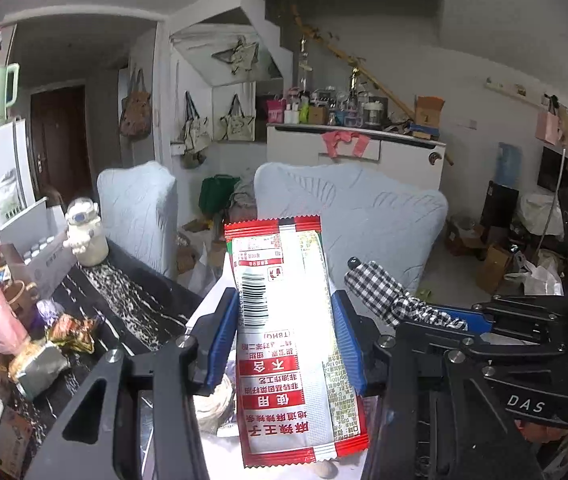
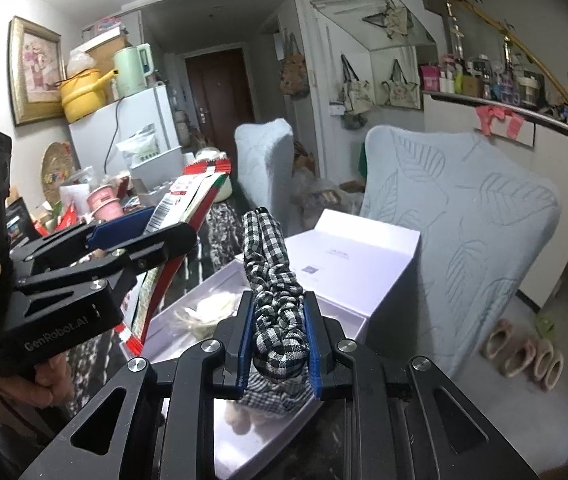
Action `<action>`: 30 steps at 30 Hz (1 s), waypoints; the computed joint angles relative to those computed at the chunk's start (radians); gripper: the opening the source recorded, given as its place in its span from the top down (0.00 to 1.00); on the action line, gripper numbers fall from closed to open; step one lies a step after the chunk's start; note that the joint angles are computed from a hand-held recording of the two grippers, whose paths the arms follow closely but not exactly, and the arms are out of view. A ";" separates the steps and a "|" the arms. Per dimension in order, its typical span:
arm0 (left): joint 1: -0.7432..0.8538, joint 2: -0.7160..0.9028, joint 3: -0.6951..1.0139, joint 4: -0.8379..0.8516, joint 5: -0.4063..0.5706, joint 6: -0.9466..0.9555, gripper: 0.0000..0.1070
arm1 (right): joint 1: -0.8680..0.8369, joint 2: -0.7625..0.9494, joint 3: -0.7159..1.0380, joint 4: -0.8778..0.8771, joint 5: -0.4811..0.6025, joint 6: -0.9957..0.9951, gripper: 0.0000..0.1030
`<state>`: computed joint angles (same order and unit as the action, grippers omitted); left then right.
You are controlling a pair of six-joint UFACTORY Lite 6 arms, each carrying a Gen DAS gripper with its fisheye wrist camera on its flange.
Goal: Organize soft objects
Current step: 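Lift and carry the packet and scrunchie over the lavender box with both tools, then lower both tools into the box and open them to release packet and scrunchie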
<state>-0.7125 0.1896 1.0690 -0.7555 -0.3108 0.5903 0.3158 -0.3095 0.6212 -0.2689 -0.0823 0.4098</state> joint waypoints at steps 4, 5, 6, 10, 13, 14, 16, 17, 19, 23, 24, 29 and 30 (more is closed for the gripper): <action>0.031 0.072 0.042 0.053 0.015 -0.045 0.57 | -0.021 0.103 0.045 -0.109 -0.033 0.106 0.79; 0.037 0.085 0.052 0.050 0.018 -0.041 0.57 | -0.023 0.124 0.054 -0.117 -0.039 0.113 0.79; 0.043 0.100 0.062 0.048 0.020 -0.039 0.57 | -0.023 0.143 0.062 -0.109 -0.043 0.105 0.79; 0.060 0.162 0.113 -0.023 0.042 0.041 0.57 | -0.025 0.215 0.095 -0.095 -0.054 0.099 0.79; 0.064 0.194 0.143 -0.110 0.047 0.125 0.57 | -0.024 0.271 0.122 -0.076 -0.060 0.086 0.79; 0.070 0.203 0.149 -0.109 0.058 0.126 0.57 | -0.020 0.285 0.129 -0.027 -0.061 0.041 0.79; 0.080 0.222 0.162 -0.105 0.072 0.123 0.57 | -0.017 0.322 0.152 0.039 -0.061 -0.016 0.79; 0.087 0.234 0.171 -0.104 0.083 0.125 0.57 | -0.018 0.334 0.157 0.024 -0.064 0.004 0.79; 0.099 0.256 0.189 -0.105 0.103 0.125 0.57 | -0.024 0.357 0.168 -0.064 -0.072 0.099 0.79; 0.116 0.311 0.234 -0.218 0.127 0.236 0.57 | -0.023 0.394 0.191 -0.072 -0.072 0.118 0.79; 0.121 0.325 0.244 -0.229 0.133 0.246 0.57 | -0.022 0.399 0.195 -0.060 -0.071 0.107 0.79; 0.127 0.390 0.297 -0.421 0.143 0.432 0.57 | -0.008 0.440 0.226 0.084 -0.047 -0.037 0.78; 0.125 0.404 0.308 -0.479 0.134 0.483 0.57 | -0.007 0.455 0.236 0.057 -0.039 -0.010 0.78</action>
<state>-0.5875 0.5932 1.3771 -1.2346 -0.1768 1.0733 0.3083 0.1457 0.8576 -0.2116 -0.1214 0.3997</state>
